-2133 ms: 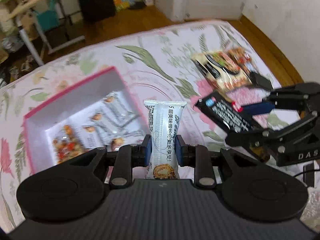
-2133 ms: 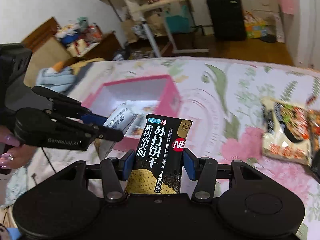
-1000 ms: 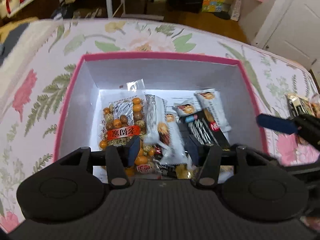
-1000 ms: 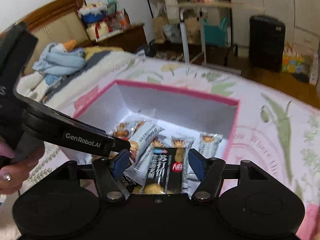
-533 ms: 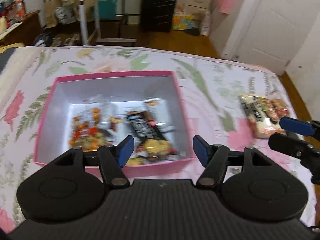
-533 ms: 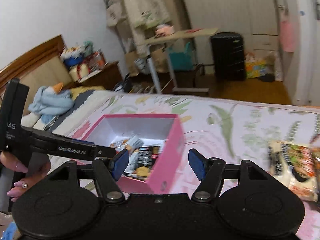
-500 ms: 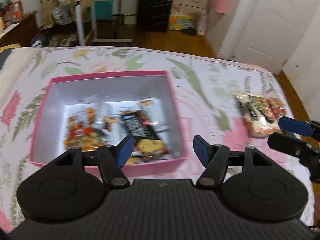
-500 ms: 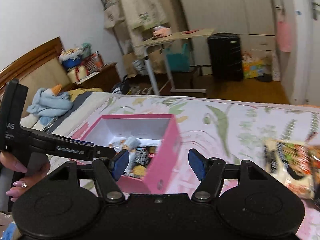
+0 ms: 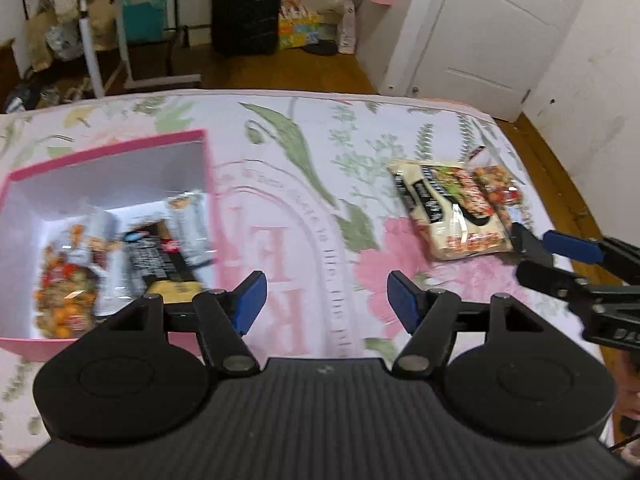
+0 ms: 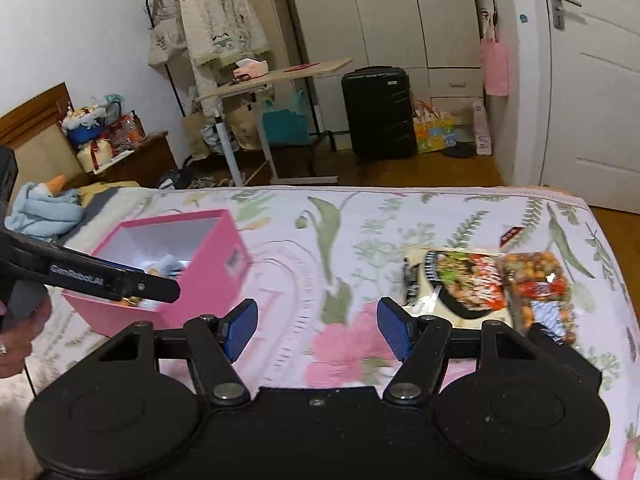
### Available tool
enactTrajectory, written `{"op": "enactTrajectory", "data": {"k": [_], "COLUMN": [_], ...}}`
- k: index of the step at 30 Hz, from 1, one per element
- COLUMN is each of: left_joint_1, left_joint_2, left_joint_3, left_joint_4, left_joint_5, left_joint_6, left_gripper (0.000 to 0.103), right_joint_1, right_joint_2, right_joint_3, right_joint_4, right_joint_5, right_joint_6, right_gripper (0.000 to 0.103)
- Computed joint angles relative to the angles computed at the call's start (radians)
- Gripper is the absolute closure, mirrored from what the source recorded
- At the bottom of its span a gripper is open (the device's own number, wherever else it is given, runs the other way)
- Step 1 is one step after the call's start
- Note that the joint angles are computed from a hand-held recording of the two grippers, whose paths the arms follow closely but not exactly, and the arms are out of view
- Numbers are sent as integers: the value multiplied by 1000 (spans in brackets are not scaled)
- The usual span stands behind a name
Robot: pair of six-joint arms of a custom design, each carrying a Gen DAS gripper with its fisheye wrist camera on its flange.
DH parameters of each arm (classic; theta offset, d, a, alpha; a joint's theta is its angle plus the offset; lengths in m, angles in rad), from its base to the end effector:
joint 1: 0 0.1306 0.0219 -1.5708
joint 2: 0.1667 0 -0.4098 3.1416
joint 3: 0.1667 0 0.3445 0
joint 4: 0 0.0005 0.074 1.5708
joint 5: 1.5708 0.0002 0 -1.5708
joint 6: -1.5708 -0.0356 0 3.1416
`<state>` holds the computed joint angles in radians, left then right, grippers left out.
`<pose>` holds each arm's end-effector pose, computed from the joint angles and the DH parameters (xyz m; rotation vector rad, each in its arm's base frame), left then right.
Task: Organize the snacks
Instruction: 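Move both grippers to the cream noodle pack on the bed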
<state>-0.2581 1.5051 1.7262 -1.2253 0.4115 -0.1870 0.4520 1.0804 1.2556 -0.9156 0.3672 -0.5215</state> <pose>0.4375 -0.1307 0.5238 0.7105 2.4408 -0.5555 0.2845 0.1234 0.5067 0.2618 2.2383 0.0945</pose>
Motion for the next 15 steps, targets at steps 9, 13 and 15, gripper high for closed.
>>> {"op": "enactTrajectory", "data": {"k": [9,13,15], "left_joint_1": [-124,-173,-200], "left_joint_2": [64,102,133], "left_joint_3": [32,44,53], "left_joint_4": [17,76,105], "left_joint_5": [14,13,-3], "left_joint_6": [165,221,246], "left_gripper": [39,39,39], "right_joint_1": [-282,-402,-477], "right_joint_2": [5,29,52], "right_joint_3": [-61,-90,-104], "right_joint_4": [17,51,59], "right_joint_5": [-220,-321,-420], "right_joint_6": [104,94,50], "right_gripper": [29,29,29]}}
